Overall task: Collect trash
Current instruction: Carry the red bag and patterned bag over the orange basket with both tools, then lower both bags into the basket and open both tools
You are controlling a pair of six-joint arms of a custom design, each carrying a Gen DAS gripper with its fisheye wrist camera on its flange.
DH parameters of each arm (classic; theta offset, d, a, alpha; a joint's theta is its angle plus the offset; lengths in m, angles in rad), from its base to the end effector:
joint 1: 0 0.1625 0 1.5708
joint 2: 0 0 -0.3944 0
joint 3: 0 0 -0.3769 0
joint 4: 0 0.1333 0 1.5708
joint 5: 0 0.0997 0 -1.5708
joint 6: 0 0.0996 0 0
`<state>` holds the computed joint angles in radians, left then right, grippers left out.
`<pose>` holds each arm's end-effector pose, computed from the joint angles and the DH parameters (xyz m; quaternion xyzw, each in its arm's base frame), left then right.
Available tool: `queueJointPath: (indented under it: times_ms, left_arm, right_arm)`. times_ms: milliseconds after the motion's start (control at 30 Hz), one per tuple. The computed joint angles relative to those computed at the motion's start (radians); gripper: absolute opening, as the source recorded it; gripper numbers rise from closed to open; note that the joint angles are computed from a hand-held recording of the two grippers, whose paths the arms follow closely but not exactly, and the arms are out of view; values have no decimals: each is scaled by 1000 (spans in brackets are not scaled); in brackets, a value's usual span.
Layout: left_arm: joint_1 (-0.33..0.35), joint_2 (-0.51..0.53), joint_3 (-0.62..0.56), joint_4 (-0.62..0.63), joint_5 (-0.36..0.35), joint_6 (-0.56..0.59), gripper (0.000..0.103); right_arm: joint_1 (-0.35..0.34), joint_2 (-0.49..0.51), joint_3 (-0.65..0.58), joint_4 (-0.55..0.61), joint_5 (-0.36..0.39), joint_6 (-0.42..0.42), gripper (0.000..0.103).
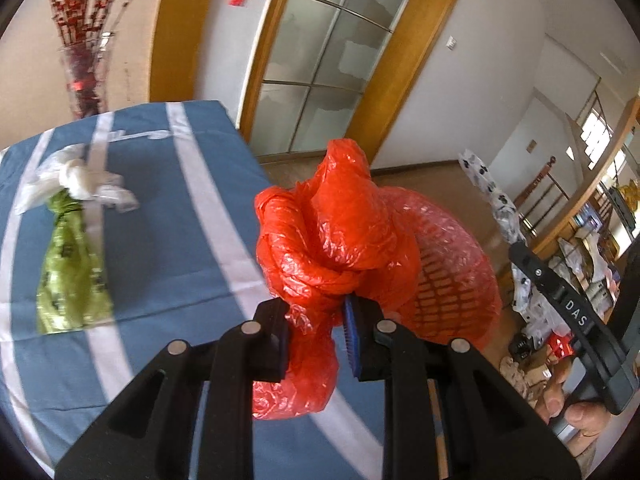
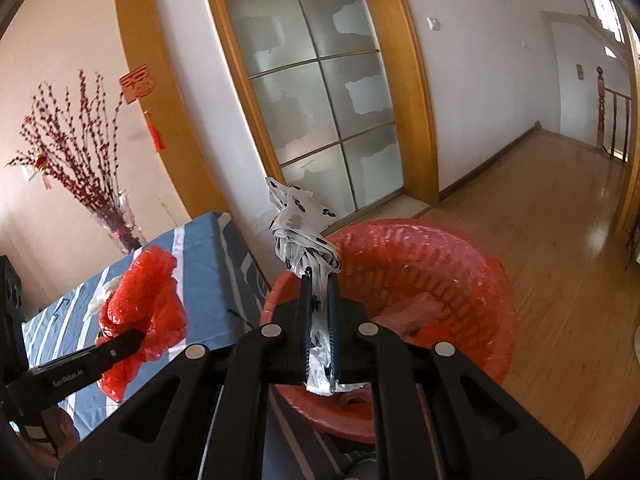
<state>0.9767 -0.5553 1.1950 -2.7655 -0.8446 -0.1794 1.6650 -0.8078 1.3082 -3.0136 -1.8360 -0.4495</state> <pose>-0.2610 -0.7427 0.1347 0.0899 0.8998 -0.3660 0.2198 0.1763 -0.7263 0.2909 0.1793 -0.8669 0.4221 0.1955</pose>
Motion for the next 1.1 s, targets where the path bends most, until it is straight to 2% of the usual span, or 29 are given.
queueJointPath:
  times_ms: [633,767,800,867,933,1000,1100]
  left_arm:
    - [6,233,-361,219,-112,-3,23]
    - [6,284,-448,260,-123,6,28]
    - [7,298,-472,272,-120,7,31]
    - [8,311,-492,287,-113,3,41]
    - [10,311,-493,296,-108,-6,44]
    - [13,303,-476,291,-92,-12,47]
    - [17,287,-447,286,-75,-28,50]
  right_arm:
    - [-58,4,-72,38,30,83,8]
    - [-64,14,-99,50,39,94,9]
    - [-66,16,-102,51,42,102,10]
    - [-73,18,-112,65,47,121,20]
    - [-81,16,-111,71,55,145,41]
    - [-86,11,-97,56,53,155,48]
    - [-88,7,-85,49,37,155,50]
